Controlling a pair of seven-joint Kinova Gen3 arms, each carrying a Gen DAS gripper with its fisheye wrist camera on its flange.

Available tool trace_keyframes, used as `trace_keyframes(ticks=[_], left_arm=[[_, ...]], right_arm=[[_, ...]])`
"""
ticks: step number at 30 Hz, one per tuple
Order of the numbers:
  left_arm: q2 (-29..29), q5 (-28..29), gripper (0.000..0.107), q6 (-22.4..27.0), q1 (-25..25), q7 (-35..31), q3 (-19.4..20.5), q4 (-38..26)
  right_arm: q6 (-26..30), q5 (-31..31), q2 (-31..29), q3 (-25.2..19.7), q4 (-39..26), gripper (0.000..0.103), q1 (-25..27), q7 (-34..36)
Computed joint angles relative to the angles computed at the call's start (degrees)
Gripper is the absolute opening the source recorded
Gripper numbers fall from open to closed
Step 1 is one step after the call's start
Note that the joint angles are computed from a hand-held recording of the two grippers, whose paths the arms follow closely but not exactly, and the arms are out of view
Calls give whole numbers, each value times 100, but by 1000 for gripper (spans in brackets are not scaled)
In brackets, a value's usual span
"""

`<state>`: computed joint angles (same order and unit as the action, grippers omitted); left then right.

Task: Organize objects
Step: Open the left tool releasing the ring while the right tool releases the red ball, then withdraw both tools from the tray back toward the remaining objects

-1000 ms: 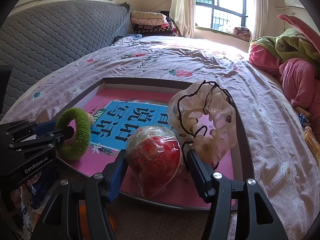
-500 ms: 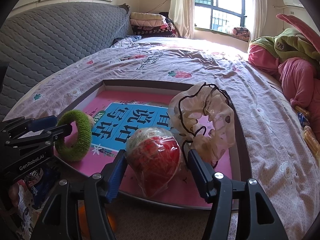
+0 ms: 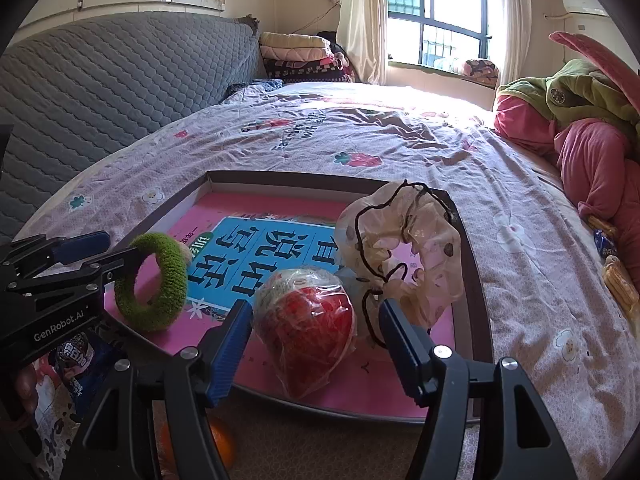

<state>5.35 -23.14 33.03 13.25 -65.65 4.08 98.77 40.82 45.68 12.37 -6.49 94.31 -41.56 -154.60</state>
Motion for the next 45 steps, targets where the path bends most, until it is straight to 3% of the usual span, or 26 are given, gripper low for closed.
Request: trace_keyframes(ticks=[18,22,45], left_arm=[[-88,-112,50,11,3,115,38,12],[-124,-189,56,-11,12,193,44,35],[-328,-348,64,172,3,359,177,22]], right_arm=[[53,223,-51,-9,21,67,-42,-208],[81,347,-83,-25,38,68,-51,-308],[173,665,-221,-148,56,72,-20,-615]])
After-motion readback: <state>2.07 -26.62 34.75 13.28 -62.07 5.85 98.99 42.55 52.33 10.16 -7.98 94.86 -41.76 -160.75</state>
